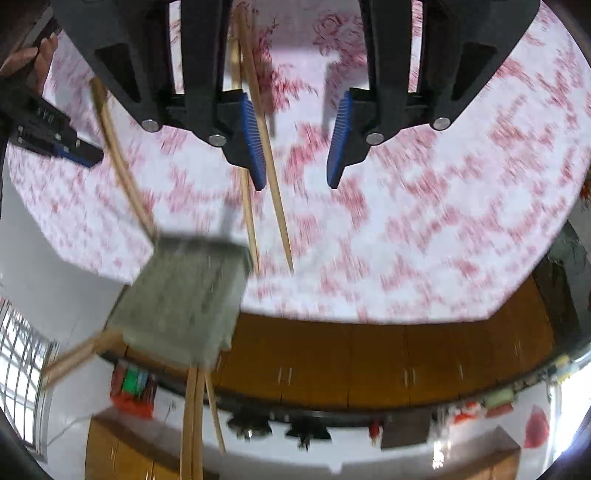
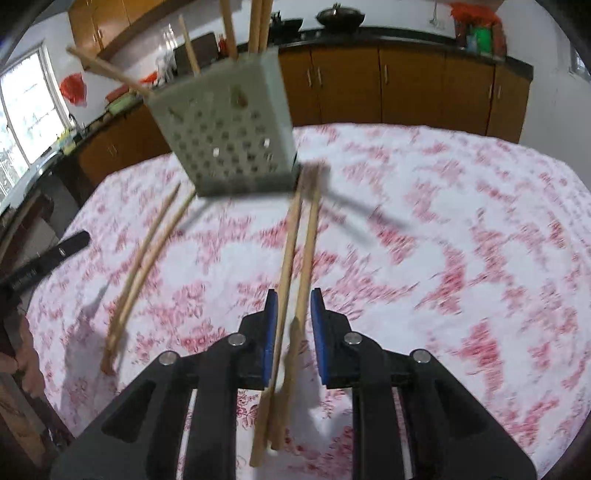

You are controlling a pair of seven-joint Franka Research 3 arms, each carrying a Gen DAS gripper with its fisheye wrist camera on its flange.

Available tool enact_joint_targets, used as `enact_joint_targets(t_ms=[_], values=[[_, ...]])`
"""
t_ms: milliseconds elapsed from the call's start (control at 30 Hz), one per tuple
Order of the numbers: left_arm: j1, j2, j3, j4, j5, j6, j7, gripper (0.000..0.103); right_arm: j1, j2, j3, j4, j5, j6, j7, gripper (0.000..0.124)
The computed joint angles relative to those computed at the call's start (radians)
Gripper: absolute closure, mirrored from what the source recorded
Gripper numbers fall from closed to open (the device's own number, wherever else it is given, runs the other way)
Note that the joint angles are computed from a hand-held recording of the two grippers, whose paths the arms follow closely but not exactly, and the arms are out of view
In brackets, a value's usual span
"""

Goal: Organize utensils
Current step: 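Close the left gripper on another chopstick while the right gripper grasps one too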

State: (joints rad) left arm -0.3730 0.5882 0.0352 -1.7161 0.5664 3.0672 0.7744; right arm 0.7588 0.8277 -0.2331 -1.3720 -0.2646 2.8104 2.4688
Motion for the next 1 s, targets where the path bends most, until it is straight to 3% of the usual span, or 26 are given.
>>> enact_joint_targets(t_ms=[67,300,433,467,567,833,1000], values=[[0.024,0.015,-0.036,0.004,-0.014,-0.02,0.03,0.073,-0.001,0.027,0.002,0.047,-0.002,-0.06,-0.011,0.111],[0.049,0.05,-0.084,0.018,-0.06,-0.027,0.096,0.076,0.008,-0.003,-0.024,-0.014,-0.041,-0.042,0.049,0.115],[0.055,0.068,-0.11,0.039,-0.08,-0.061,0.143,0.085,0.013,-0.006,-0.027,-0.016,-0.062,-0.048,0.06,0.115],[0.047,0.071,-0.105,0.04,-0.08,-0.069,0.148,0.088,0.015,-0.007,-0.027,-0.017,-0.068,-0.051,0.061,0.115],[-0.041,0.065,-0.004,0.035,-0.019,-0.068,0.09,0.093,0.008,-0.011,-0.018,-0.024,-0.074,-0.04,0.061,0.114],[-0.008,0.089,0.016,0.096,-0.005,-0.138,0.016,0.095,0.008,0.016,-0.044,0.014,-0.087,-0.054,0.1,0.116],[0.008,0.095,0.019,0.1,0.025,-0.119,-0.021,0.095,-0.004,0.05,-0.047,0.07,-0.092,-0.075,0.122,0.115]])
